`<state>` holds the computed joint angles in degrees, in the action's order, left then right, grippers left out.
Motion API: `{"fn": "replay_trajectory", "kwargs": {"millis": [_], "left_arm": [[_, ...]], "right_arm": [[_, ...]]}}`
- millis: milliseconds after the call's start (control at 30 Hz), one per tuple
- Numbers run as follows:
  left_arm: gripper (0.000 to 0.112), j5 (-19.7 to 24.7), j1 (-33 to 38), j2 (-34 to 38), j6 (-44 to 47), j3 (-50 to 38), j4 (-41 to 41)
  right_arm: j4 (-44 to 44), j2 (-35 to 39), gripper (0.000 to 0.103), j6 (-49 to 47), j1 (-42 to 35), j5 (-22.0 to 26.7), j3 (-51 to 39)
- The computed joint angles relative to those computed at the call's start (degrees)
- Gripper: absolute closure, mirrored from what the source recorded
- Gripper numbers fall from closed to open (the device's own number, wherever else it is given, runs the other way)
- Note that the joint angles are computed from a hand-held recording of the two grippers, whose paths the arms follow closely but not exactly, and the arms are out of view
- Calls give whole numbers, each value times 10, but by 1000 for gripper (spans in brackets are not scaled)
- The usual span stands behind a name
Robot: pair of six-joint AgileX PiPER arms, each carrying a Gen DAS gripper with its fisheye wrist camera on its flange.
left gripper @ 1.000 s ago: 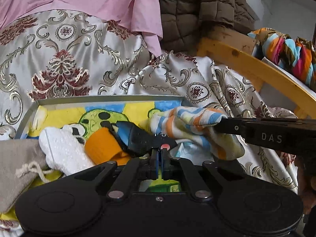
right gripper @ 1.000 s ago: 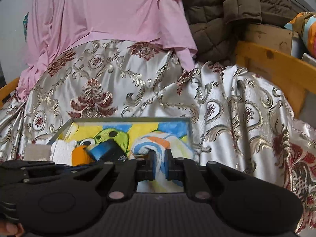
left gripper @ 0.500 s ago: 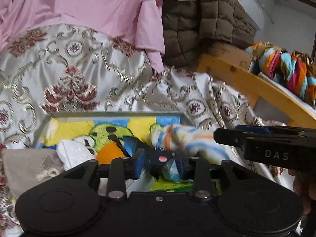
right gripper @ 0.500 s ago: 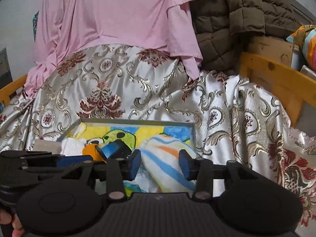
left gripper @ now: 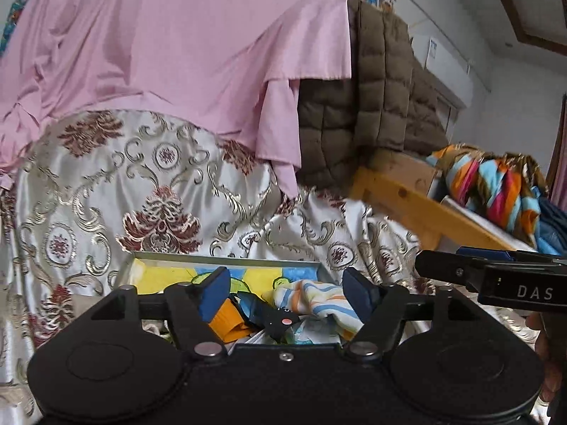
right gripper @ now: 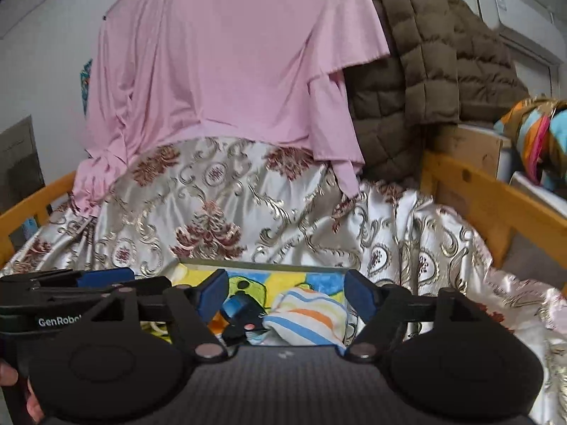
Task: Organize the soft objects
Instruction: 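Move both open tools back over the remaining items beside the tray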
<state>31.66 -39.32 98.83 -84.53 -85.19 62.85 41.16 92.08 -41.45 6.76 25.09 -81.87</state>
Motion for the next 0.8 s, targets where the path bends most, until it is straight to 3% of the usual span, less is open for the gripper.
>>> {"fn": "replay_trajectory", "kwargs": {"millis": [400,800], "left_arm": [[24,129,-131,-129,-78,94,92],[11,305,-300,-219,-126,170,146]], "right_arm": [[41,-161,15,-48,-5,22,111],[69,-322,2,-66,-15,58,211]]}}
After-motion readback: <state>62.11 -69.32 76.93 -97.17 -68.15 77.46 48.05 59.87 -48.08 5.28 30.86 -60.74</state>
